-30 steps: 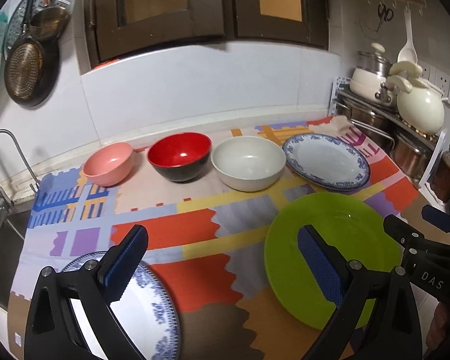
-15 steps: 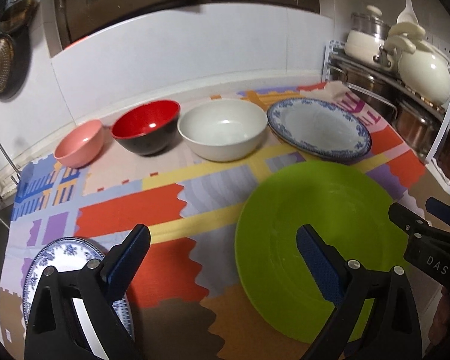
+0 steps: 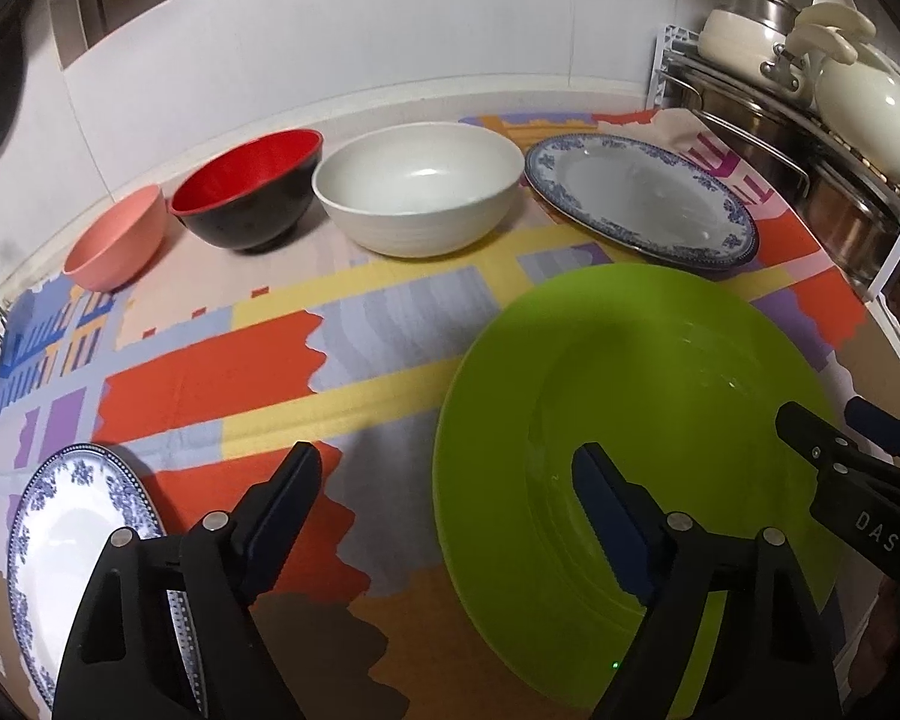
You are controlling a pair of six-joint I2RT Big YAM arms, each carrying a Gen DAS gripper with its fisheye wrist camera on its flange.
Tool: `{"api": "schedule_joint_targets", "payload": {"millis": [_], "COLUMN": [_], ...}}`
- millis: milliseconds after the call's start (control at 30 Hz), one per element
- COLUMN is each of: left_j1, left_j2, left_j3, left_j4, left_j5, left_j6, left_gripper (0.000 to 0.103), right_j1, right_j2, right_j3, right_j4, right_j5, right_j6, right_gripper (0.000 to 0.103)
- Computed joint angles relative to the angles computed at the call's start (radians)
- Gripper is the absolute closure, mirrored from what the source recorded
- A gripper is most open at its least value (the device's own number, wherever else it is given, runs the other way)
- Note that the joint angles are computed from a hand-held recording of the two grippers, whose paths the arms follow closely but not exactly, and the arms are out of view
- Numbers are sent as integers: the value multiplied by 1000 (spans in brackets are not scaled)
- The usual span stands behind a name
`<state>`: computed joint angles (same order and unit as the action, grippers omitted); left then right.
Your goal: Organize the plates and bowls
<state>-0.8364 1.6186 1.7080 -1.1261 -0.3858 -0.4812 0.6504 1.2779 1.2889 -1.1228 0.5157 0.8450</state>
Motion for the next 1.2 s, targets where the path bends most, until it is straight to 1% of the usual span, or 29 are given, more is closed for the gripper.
{"api": "schedule_joint_targets", "payload": {"millis": [67, 133, 200, 467, 633, 700, 767, 1100, 1200], "left_j1": [2, 3, 6, 14, 21, 22, 23, 24, 25], "left_j2": [5, 11, 14, 28, 31, 30, 29, 28, 27], "left_j3": [3, 5, 7, 15, 17, 15, 14, 16, 18], "left_j4": [-3, -7, -7, -12, -9, -3, 2, -2, -9], "left_j5": [12, 24, 36, 84, 117, 128, 136, 131, 131], "left_j6": [1, 1, 0, 3, 2, 4, 6, 3, 2], "left_gripper": [23, 25, 29, 38, 49, 56, 59, 64, 64], "right_j1": [-3, -8, -12, -24, -24, -22, -21, -16, -16], "right_j2": [1, 1, 1, 5, 4, 4, 4, 12, 12], "right_j3": [-3, -6, -9, -10, -10, -9, -7, 6, 10], "right_j4": [5, 9, 16, 24, 29, 29, 31, 12, 4], "right_j5": [-8, -18, -28, -58, -63, -61, -62, -52, -55], "right_j6": [-4, -6, -11, -25, -31, -36, -43, -44, -42], "right_gripper": [27, 29, 33, 44, 50, 55, 59, 61, 62]}}
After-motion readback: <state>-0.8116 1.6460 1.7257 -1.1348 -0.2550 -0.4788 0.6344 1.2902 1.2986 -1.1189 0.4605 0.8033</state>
